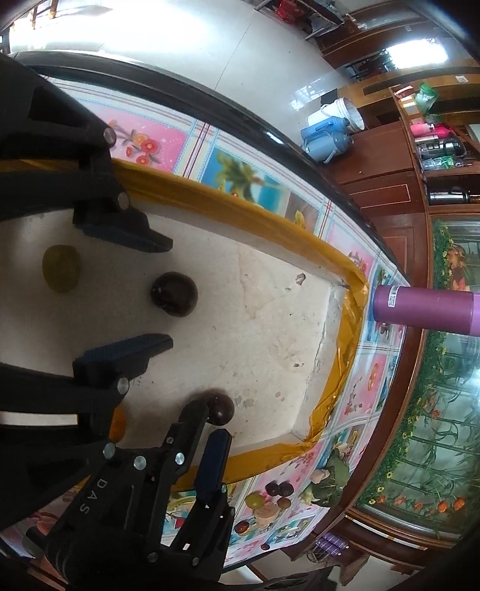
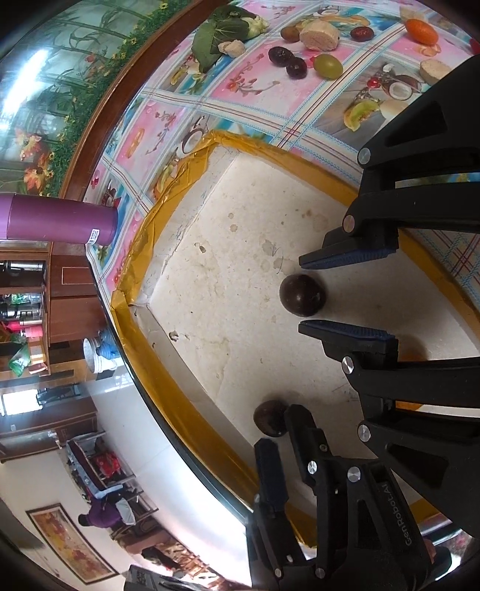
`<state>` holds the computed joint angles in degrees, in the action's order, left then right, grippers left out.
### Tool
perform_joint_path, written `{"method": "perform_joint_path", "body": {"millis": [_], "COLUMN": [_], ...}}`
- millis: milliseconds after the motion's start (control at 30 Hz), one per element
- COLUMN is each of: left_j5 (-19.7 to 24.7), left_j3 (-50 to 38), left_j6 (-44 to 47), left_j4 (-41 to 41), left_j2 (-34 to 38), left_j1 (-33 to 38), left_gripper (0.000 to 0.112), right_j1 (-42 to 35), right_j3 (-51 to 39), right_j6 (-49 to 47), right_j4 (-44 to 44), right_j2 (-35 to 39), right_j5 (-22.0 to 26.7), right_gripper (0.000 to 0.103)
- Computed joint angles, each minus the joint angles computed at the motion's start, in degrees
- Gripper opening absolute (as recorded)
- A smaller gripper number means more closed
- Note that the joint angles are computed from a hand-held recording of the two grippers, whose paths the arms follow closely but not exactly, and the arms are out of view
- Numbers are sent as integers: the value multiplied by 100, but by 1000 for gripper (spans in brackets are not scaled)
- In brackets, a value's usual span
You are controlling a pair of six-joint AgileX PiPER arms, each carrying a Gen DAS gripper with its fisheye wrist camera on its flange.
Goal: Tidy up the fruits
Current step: 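Carry both plums into the white foam tray and open both tools, then lift both open tools out of the tray toward the remaining fruits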
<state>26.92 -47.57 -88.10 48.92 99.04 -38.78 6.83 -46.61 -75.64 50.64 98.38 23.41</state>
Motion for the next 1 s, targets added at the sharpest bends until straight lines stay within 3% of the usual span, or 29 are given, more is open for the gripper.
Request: {"method": "perform_joint_path", "body": {"millis": [267,533,833,1000], "left_j5": [650,1641,2297,2365], "left_j3": [405,693,145,-529], "left_j6": [-906,-2119,-2651,-2340], "left_j4": [463,628,590,468], "left_j2": [-541,-896,-437,32], "left_j1": [-489,-1414,-2511,-2833], "left_gripper": [60,76,80,82], "right_j1": [-372,-1143,-2801,-4097], "right_j3": [405,923,1493,1682], "right_j6": [-486,-932,-1708,-2535], "right_j4": [298,449,496,507], "right_j2": [-560,-1311,-1964,-2163], "right_j5": [170,740,1702,2172], "right_gripper": [30,32,36,47]}}
